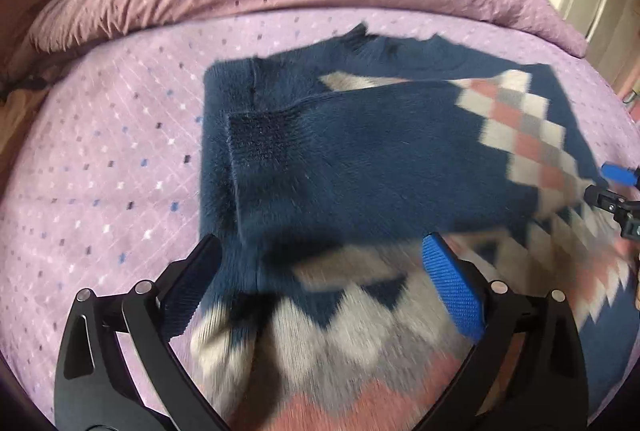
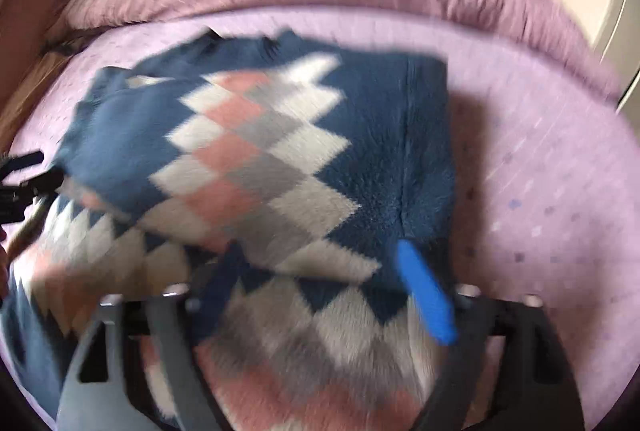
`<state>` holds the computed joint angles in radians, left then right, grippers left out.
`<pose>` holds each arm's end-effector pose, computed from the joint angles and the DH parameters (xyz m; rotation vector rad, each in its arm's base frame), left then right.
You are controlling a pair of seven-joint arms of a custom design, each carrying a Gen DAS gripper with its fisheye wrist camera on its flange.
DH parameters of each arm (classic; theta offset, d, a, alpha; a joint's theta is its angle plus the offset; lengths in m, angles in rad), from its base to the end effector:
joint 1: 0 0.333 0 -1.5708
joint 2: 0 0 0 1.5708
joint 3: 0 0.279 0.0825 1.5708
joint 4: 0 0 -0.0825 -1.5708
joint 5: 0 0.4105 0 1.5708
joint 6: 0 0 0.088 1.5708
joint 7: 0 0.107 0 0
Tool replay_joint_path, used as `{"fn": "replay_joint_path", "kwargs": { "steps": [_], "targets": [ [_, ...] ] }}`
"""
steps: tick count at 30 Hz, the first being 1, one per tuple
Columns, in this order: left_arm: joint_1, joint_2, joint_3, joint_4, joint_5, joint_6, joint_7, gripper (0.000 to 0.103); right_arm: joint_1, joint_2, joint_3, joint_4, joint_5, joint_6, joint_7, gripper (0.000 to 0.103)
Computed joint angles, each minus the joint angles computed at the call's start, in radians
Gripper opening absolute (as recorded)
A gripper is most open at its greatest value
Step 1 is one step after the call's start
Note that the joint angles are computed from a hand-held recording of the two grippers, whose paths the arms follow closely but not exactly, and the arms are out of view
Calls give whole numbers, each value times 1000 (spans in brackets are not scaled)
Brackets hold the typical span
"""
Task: Fold small clothes
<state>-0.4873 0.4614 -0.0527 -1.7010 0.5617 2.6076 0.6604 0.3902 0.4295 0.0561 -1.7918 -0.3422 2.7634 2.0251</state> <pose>0.6038 -0.3708 0.3249 -1.8653 1.9447 -0.5698 0.6240 0.3107 0.3219 -2.1072 1.6133 -0.4831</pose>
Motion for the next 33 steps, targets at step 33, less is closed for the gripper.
{"fn": "replay_joint_path", "kwargs": {
  "steps": [33],
  "targets": [
    [48, -795, -297, -933, -225, 107, -388, 100, 23, -519, 98, -564, -206, -42, 255, 90]
  ]
}}
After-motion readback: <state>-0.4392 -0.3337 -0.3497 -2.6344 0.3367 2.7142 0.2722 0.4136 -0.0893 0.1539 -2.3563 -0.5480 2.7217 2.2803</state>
